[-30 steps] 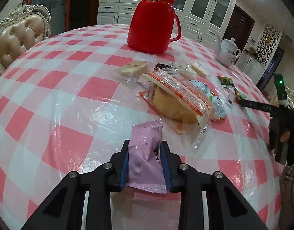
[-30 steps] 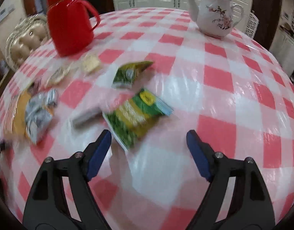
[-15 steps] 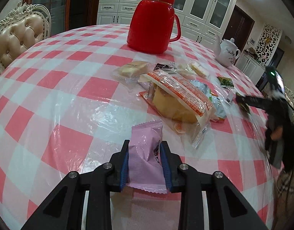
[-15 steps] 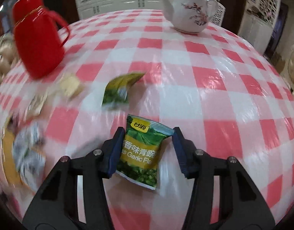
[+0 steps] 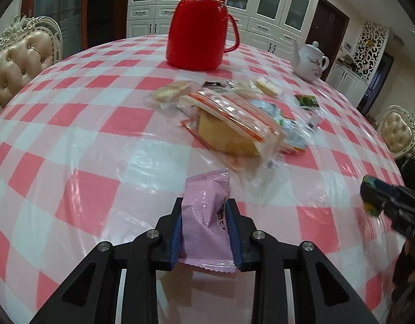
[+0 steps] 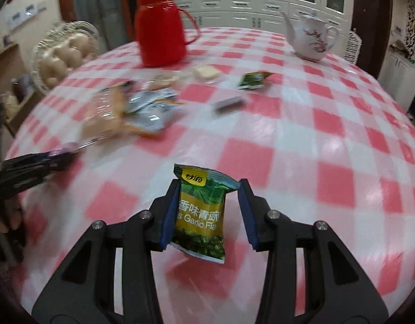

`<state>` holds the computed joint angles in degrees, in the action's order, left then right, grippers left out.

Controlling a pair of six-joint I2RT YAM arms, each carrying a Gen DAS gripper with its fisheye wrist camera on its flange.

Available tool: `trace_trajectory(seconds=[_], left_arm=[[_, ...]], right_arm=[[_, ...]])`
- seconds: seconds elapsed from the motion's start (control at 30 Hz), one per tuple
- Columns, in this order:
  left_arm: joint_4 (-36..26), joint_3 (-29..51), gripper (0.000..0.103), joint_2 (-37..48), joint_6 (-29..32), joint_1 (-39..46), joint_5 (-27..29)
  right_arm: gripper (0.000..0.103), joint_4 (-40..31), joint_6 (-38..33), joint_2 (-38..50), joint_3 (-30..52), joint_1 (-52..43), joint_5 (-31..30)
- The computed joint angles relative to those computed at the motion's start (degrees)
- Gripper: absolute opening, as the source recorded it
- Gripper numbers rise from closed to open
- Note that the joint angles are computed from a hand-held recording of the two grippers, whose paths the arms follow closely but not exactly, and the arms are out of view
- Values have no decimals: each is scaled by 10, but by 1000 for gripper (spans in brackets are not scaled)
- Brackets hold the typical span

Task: Organize snacks
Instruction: 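Carry both held snacks off the table toward the box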

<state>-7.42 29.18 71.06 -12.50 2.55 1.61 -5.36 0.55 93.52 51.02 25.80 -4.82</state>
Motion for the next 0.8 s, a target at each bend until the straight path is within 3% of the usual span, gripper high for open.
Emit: trace_trajectory(seconds=[0.2,0.43,0.8], left_arm=[[-22,-38,31,-85,-29,-67,-58],[-89,-79,31,-229,-87,-145,-112],[-148,-94,31,-291,-195,-347,-229]], right_arm=[[47,28,21,-69,-76,54,11],[47,20,42,-154,-144,91,30],[47,-28,65,-276,-218,138,67]])
